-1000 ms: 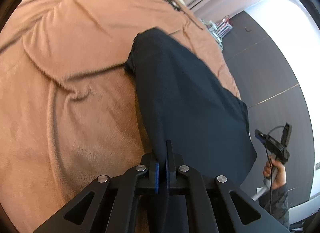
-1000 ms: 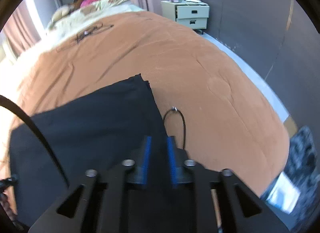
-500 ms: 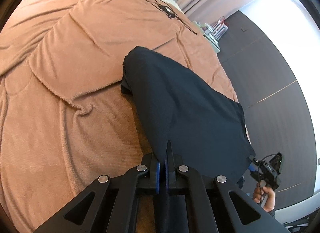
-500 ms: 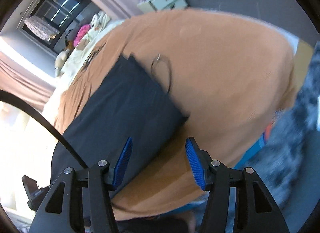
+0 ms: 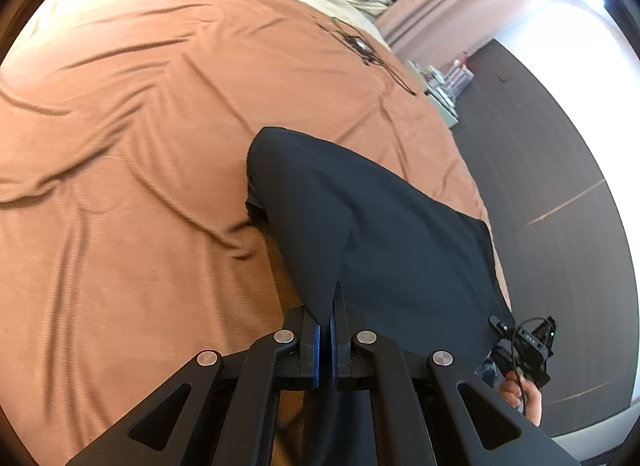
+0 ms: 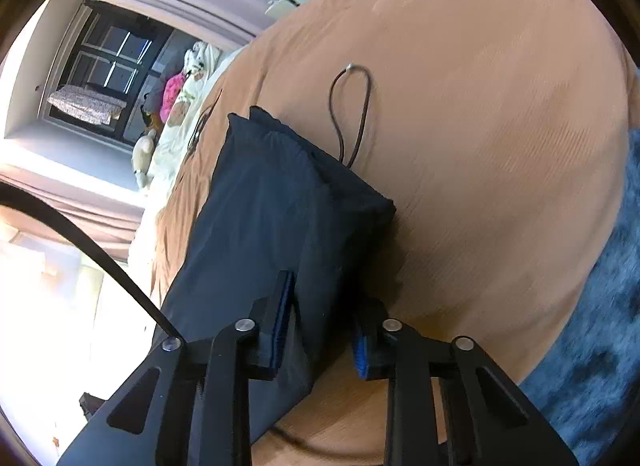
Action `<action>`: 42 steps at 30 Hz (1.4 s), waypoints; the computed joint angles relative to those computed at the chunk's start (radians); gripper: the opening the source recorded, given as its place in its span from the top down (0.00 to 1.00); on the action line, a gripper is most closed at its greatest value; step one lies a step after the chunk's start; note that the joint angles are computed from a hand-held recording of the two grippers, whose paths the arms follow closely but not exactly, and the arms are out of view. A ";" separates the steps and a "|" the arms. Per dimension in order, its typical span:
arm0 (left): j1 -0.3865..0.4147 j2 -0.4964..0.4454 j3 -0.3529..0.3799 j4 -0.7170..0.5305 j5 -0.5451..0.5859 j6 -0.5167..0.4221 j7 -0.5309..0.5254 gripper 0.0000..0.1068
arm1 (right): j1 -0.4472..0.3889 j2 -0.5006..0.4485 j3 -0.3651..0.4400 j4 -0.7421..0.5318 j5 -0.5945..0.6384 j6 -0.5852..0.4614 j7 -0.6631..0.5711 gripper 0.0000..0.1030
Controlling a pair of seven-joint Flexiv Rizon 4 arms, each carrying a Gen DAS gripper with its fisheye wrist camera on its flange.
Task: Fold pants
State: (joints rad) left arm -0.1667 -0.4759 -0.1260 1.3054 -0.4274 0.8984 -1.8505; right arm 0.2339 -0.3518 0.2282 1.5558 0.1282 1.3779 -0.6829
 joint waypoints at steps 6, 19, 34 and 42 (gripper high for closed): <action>0.043 0.084 0.029 0.117 -0.020 0.002 0.005 0.97 | -0.013 -0.017 0.050 -0.042 0.038 -0.046 -0.066 0.80; 0.130 0.277 0.112 0.350 -0.025 -0.031 0.007 0.97 | 0.023 -0.157 0.051 -0.365 0.099 -0.329 -0.221 0.82; 0.174 0.340 0.144 0.449 0.002 -0.078 -0.007 0.78 | 0.102 -0.178 -0.048 -0.411 -0.074 -0.438 -0.308 0.79; 0.141 0.478 0.154 0.668 -0.131 0.023 0.059 0.74 | 0.039 -0.110 -0.053 -0.343 -0.087 -0.434 -0.419 0.66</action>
